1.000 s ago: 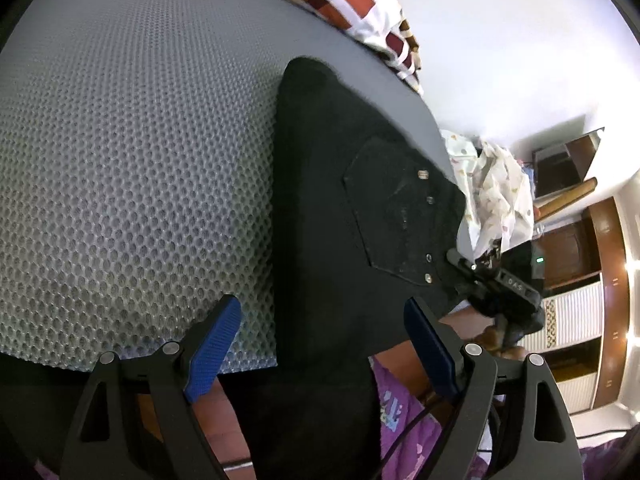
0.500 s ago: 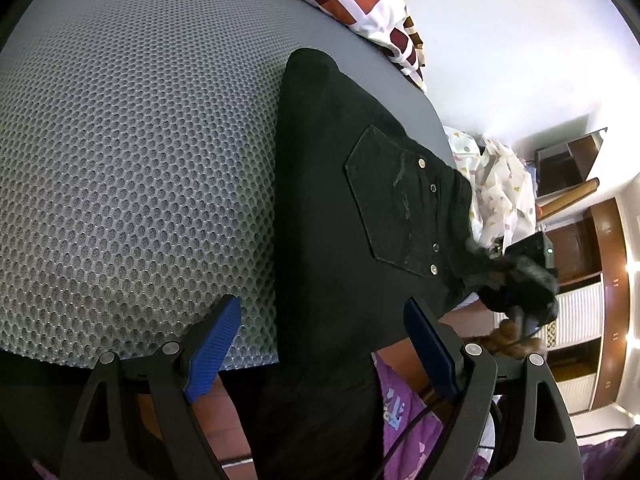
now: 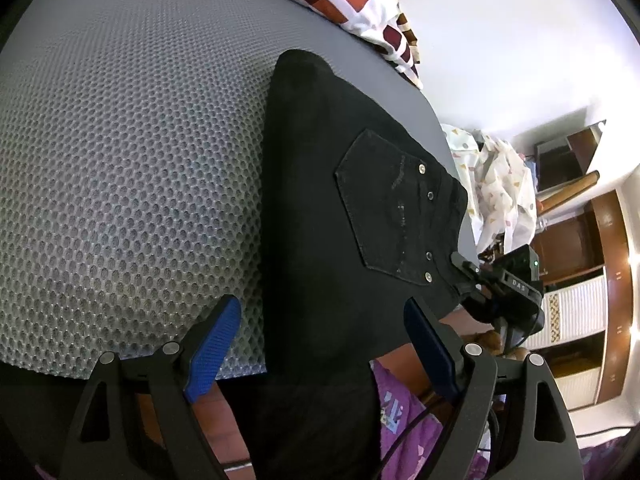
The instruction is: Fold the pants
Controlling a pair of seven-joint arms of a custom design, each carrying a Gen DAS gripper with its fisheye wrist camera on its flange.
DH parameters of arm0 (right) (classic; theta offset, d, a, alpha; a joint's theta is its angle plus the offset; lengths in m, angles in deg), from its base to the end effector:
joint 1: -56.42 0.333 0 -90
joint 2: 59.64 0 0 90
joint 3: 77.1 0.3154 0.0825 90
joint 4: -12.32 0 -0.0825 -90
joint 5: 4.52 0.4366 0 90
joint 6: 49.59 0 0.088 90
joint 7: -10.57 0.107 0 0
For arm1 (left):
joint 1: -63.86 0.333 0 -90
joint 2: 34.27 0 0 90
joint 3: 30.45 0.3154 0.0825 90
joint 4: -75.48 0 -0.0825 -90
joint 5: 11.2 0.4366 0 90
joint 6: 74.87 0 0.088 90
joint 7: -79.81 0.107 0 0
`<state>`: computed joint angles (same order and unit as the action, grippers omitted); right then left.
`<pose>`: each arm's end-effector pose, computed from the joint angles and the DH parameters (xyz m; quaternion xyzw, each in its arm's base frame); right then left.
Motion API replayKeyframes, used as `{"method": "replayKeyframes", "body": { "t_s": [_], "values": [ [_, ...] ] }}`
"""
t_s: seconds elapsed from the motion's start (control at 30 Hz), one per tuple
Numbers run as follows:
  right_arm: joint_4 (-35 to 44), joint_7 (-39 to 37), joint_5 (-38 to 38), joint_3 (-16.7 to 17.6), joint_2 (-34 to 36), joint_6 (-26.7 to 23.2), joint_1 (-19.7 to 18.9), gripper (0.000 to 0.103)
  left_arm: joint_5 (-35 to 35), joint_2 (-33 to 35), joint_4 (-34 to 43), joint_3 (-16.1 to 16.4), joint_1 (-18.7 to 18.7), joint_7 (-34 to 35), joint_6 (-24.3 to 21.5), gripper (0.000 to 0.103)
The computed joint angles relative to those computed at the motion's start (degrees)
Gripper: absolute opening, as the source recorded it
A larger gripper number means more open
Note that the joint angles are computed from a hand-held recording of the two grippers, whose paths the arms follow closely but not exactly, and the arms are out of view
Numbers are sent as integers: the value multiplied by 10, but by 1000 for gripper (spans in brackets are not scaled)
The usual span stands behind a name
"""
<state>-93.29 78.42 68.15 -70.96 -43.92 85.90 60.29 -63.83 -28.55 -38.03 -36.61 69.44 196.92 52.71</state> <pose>0.6847 0.1284 0.3842 -0.5138 0.7074 0.2248 0.4302 0.6431 -0.0300 0.4156 0.6707 -0.6368 0.3527 0.1425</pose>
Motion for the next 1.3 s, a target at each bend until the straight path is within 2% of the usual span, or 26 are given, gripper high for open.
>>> {"method": "replayKeyframes", "body": {
  "t_s": [0.17, 0.3, 0.4, 0.53, 0.63, 0.77, 0.9, 1.3],
  "values": [
    [-12, -13, 7, 0, -12, 7, -1, 24, 20, -11, -6, -5, -12, 13, 44, 84],
    [-20, -6, -44, -4, -27, 33, 17, 31, 47, -10, -7, -6, -21, 18, 74, 84],
    [-19, 22, -131, -8, -29, 73, 40, 26, 52, -2, -4, -7, -22, 23, 77, 84],
    [-21, 17, -156, -2, -27, 89, 40, 23, 66, 24, 24, -11, -21, 19, 80, 84],
    [-22, 1, -129, 5, -25, 92, 33, 24, 84, 45, 49, -17, -19, 21, 80, 84],
    [-35, -27, -68, 8, -31, 84, 24, 26, 131, 60, 61, -26, -24, 18, 110, 84],
    [-46, -34, -58, 3, -39, 84, 28, 26, 177, 67, 61, -31, -31, 15, 145, 84],
    [-55, -38, -32, -1, -46, 93, 35, 28, 235, 68, 46, -41, -39, 12, 204, 84]
  ]
}}
